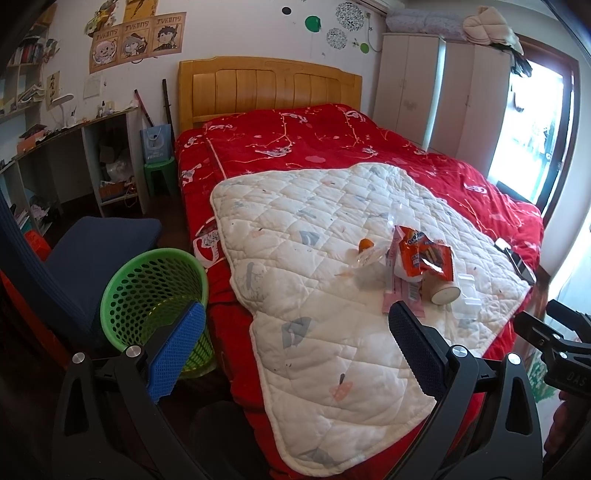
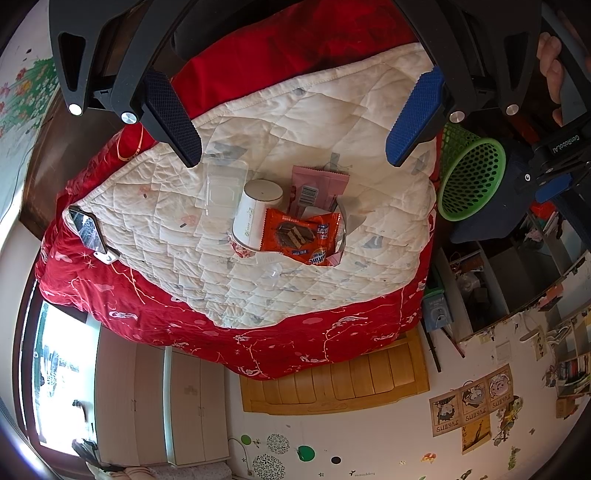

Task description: Collect trash

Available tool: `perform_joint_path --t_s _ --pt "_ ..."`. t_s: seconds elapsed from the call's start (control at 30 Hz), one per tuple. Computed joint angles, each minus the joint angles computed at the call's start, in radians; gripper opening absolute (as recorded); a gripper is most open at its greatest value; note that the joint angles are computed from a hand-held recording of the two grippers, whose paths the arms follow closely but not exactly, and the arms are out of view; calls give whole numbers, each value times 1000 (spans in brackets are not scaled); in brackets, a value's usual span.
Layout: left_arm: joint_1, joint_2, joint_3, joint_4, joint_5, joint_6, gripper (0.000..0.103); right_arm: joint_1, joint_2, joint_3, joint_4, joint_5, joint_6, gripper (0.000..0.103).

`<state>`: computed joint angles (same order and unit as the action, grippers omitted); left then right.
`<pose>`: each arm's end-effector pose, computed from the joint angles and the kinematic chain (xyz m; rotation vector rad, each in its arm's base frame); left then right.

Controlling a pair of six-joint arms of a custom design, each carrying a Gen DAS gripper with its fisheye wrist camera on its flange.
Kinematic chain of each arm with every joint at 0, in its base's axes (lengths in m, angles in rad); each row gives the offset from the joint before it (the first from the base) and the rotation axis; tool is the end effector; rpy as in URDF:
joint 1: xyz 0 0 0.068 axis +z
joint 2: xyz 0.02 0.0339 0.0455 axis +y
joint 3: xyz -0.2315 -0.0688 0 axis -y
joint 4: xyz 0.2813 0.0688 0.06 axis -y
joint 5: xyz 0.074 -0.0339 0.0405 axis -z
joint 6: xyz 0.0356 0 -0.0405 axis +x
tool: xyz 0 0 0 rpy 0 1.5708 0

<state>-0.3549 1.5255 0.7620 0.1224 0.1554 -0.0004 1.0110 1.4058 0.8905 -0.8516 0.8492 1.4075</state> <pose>0.3185 -0.1239 0.1283 0.4780 2.1758 -0.3679 0.1692 0.2197 0.1599 0.5515 2.2108 -0.1462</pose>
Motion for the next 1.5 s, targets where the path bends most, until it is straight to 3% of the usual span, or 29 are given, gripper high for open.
perform_joint_path --t_s 1.03,1.5 --pt "1 43 39 -17 3 -6 98 -14 -11 -36 24 -16 -17 97" --pt "-20 140 144 -51 -7 -5 98 -109 -84 -130 126 -75 -146 97"
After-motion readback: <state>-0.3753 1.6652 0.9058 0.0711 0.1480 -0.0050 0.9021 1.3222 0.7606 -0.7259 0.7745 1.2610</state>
